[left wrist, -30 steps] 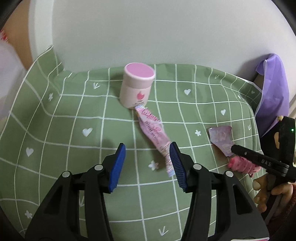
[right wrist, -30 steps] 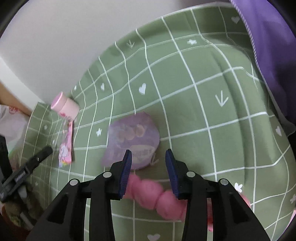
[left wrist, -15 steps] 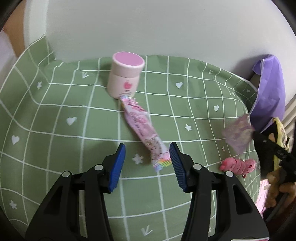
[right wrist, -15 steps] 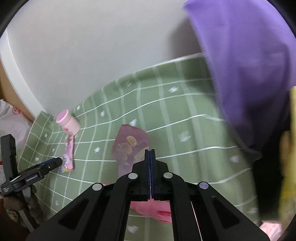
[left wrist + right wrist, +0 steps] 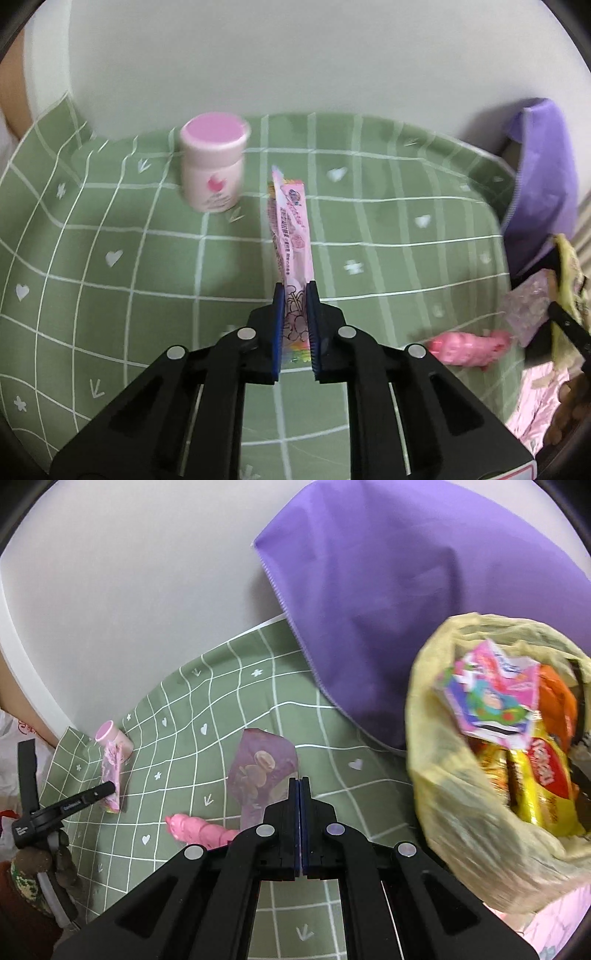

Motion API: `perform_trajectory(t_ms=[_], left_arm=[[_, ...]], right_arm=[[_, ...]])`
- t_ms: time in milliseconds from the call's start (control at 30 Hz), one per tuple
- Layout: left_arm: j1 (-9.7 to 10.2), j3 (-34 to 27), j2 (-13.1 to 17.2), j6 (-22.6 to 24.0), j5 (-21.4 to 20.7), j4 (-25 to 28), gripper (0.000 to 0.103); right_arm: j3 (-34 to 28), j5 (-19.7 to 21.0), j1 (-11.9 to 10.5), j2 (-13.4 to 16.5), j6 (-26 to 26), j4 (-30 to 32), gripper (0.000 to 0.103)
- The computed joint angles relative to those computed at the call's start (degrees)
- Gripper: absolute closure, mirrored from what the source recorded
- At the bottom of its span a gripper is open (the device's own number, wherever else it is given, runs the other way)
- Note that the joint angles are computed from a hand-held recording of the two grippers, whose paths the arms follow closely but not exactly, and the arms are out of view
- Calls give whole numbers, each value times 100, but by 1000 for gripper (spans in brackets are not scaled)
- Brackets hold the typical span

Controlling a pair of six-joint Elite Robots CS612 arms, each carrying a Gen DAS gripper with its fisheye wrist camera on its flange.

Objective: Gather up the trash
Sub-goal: 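Lift the pink wrapper and candy packet and carry them over the bin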

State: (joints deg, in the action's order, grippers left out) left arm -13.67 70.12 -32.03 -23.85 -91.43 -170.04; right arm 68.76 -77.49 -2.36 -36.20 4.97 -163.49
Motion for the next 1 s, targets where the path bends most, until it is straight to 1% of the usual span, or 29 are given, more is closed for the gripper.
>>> perform_trajectory(t_ms=[167, 300, 467, 600, 767, 833, 933, 1000], left_arm=[[-121, 41, -126, 453, -128, -355, 92], [-222, -12, -201, 854, -339, -596, 92], [-370, -209, -253, 1433, -806, -786, 92], [-491, -433, -251, 1866, -1200, -896, 92], [-646, -868, -171, 2233, -1876, -797, 92], [-705, -1032, -127, 2402, -2143, -706, 92], [-795, -1290, -52, 2744, -2550, -396, 92], [-875, -1468, 12, 3001, -2712, -79, 92]], right_arm=[[326, -128, -44, -194, 17, -436, 100], [565, -280, -81, -361, 49, -827, 100], [876, -494, -168, -624, 111, -1373, 100], [1084, -789, -264, -848, 114, -1839, 100], [1328, -1399, -423, -1098, 177, -2385, 100], [1405, -1592, -488, -1161, 214, -2496, 100], [1506, -1847, -598, -1254, 271, -2517, 100], [1539, -1877, -658, -1277, 317, -2478, 100]])
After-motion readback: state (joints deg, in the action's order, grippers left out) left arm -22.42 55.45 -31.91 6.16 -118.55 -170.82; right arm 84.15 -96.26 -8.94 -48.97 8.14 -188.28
